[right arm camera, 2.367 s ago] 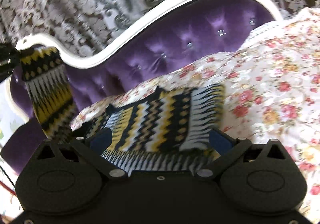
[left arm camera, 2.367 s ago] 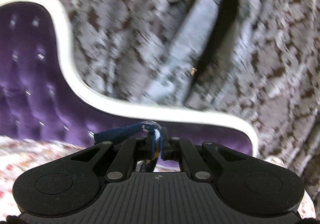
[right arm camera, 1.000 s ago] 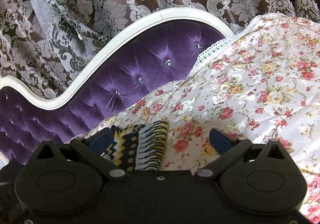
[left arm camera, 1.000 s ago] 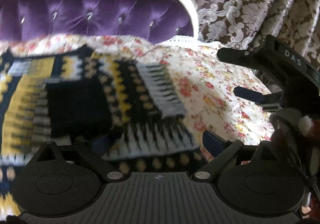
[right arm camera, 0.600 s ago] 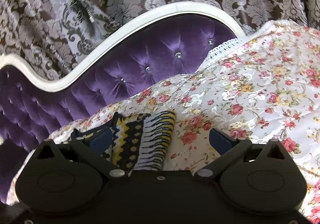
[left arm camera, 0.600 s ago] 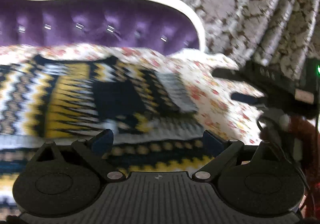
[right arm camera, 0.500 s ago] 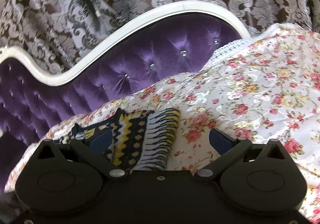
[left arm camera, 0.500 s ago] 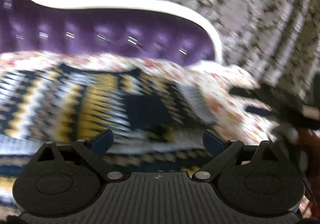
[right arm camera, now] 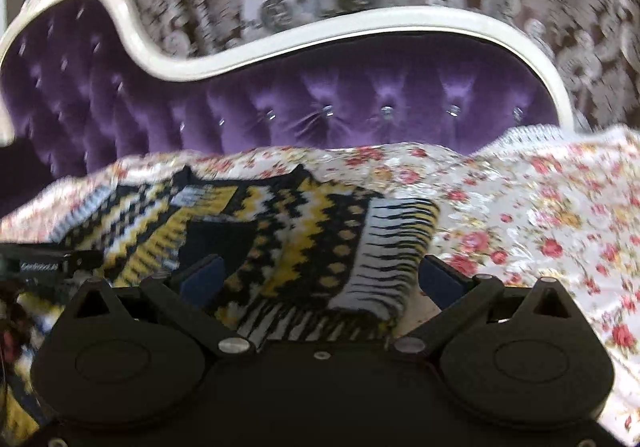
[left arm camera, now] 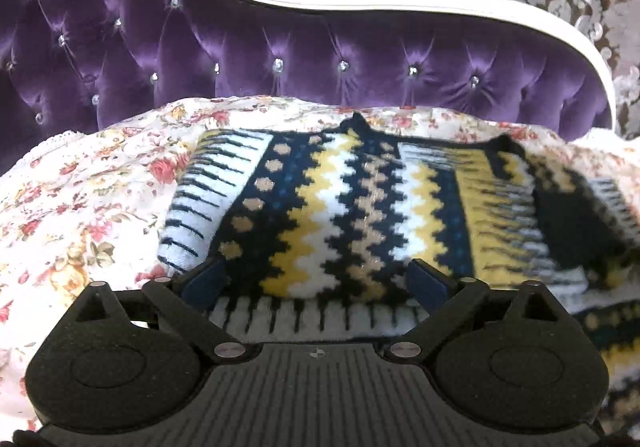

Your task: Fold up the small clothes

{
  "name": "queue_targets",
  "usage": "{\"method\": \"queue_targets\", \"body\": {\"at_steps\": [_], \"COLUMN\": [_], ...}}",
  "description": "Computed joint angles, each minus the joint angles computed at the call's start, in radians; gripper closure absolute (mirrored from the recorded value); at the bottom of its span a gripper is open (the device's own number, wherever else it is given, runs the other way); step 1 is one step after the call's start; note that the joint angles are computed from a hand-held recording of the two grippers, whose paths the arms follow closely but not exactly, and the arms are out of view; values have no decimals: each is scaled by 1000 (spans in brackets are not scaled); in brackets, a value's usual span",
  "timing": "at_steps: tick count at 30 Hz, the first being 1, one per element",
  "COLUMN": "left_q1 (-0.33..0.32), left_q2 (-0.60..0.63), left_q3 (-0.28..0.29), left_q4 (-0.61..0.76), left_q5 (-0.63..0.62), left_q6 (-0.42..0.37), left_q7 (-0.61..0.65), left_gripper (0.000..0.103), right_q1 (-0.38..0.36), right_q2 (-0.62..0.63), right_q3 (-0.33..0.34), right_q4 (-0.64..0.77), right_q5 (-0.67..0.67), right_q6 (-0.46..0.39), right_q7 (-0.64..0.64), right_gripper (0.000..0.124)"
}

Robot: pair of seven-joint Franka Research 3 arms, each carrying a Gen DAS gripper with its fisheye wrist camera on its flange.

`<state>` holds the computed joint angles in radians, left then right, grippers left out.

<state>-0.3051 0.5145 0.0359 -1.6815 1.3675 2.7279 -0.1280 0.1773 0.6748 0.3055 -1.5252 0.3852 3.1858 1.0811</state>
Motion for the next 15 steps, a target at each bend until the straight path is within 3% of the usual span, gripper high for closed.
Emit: {"method": "queue_targets", "body": {"at_steps": [4, 9, 13, 15], "left_q1": [1, -9, -8, -8], "left_q2": [6, 5, 8, 9], "left_q3": [2, 6, 2, 2], "left_q4": [8, 1, 3, 3], "left_q5": [-8, 22, 19, 24], "left_q6": [3, -7, -16, -15], "left_q7": [15, -15, -8, -13], "left_gripper": [0, 0, 0, 0], "right_q1": [49, 142, 183, 221], "right_q2": [9, 37, 53, 59], "right_q3": [-42, -142, -193, -250], "right_q4": [5, 44, 67, 76], "right_q5": [-38, -78, -93, -90], "right_q6": [-8, -36, -39, -32], "right_q7": [-17, 8, 44, 96], "right_gripper": [21, 21, 21, 22]}}
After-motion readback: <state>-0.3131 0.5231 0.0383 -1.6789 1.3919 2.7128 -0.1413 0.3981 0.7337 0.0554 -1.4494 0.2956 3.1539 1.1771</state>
